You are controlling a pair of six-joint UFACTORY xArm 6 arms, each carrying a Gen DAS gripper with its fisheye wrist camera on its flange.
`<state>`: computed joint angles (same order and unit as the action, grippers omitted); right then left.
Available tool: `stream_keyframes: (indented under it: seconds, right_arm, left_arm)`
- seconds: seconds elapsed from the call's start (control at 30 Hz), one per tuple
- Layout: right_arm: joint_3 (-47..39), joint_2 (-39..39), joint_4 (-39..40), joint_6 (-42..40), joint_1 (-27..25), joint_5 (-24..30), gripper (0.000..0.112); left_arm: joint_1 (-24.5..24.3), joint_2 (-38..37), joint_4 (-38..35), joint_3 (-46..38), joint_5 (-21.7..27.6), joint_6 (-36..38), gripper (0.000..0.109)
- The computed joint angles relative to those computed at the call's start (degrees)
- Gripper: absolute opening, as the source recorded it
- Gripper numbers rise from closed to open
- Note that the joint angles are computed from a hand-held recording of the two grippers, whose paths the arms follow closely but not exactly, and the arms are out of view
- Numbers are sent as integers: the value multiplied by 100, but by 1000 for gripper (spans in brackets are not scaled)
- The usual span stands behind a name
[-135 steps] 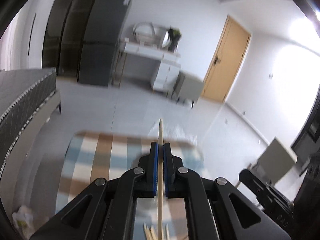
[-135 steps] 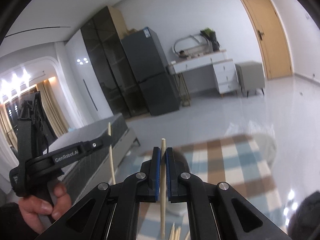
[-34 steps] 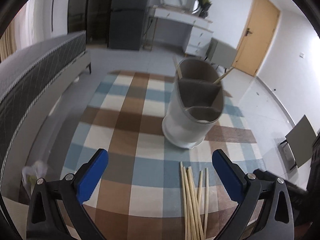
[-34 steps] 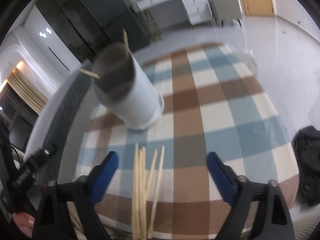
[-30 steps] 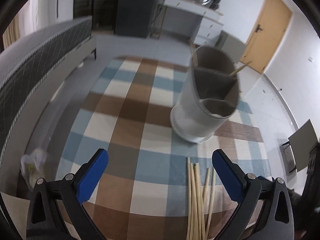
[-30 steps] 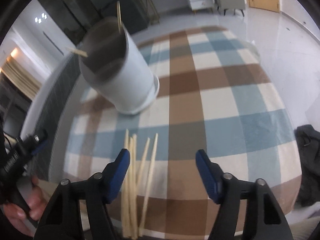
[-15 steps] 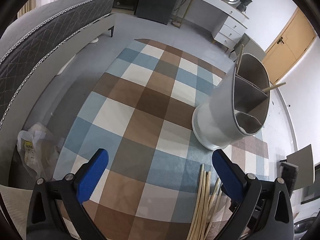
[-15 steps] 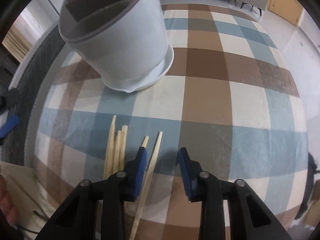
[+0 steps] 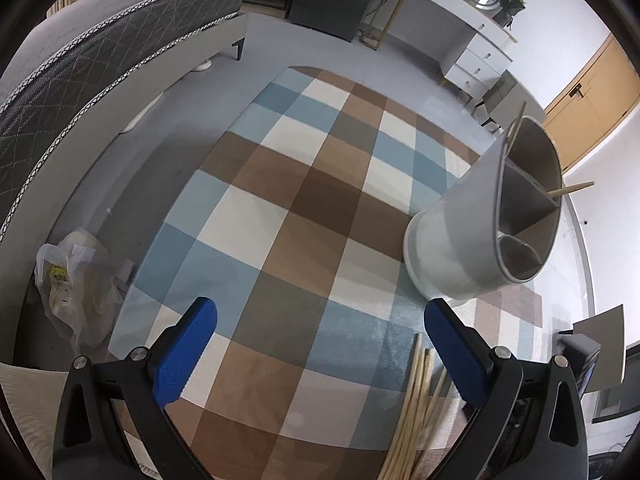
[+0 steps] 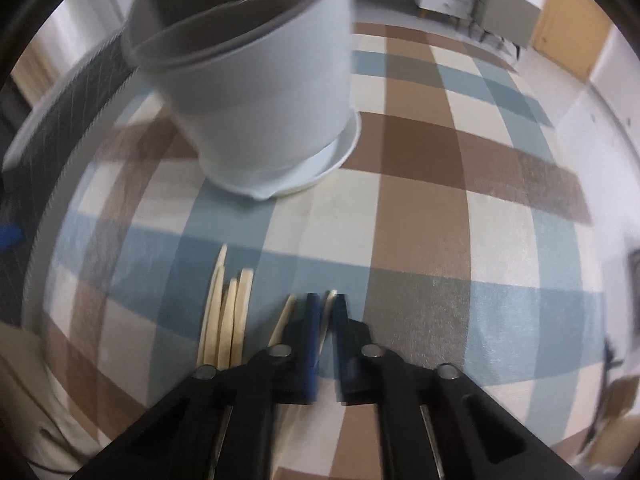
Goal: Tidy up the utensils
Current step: 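Grasp a chopstick with the right gripper while the left gripper grasps one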
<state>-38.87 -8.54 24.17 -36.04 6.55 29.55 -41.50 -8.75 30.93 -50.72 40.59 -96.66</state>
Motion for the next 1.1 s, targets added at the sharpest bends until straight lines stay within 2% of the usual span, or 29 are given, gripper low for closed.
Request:
stream_keyframes:
  seconds: [0.17, 0.27, 0.5, 0.73, 0.87, 0.9, 1.1]
  right_arm:
    - [-285, 223, 943, -359, -205, 281, 3]
    - [-446, 273, 1419, -482, -425, 559, 3]
    - [-813, 280, 2601, -808, -1058, 1248, 2]
    - [-1062, 369, 3227, -854, -1540, 1774, 2]
    - [-1113, 339, 3435, -964, -1648, 1832, 2]
    - [-1110, 318, 3468, -982, -1665, 1837, 2]
    - [-1104, 228, 3643, -1128, -1707, 1825, 2]
  left_arm:
    - [-31, 189, -116, -84, -30, 367, 101]
    - [-83, 428, -435, -207, -190, 985, 101]
    - [-434, 1152, -1228, -762, -44, 2546, 101]
    - [-621, 1501, -1606, -1053, 263, 3076, 101]
    - [-702, 1639, -1631, -1163, 559, 3203, 101]
    - [-705, 1601, -1596, -1094, 466, 3164, 101]
    - [-732, 1475, -1616, -1009, 784, 3076, 101]
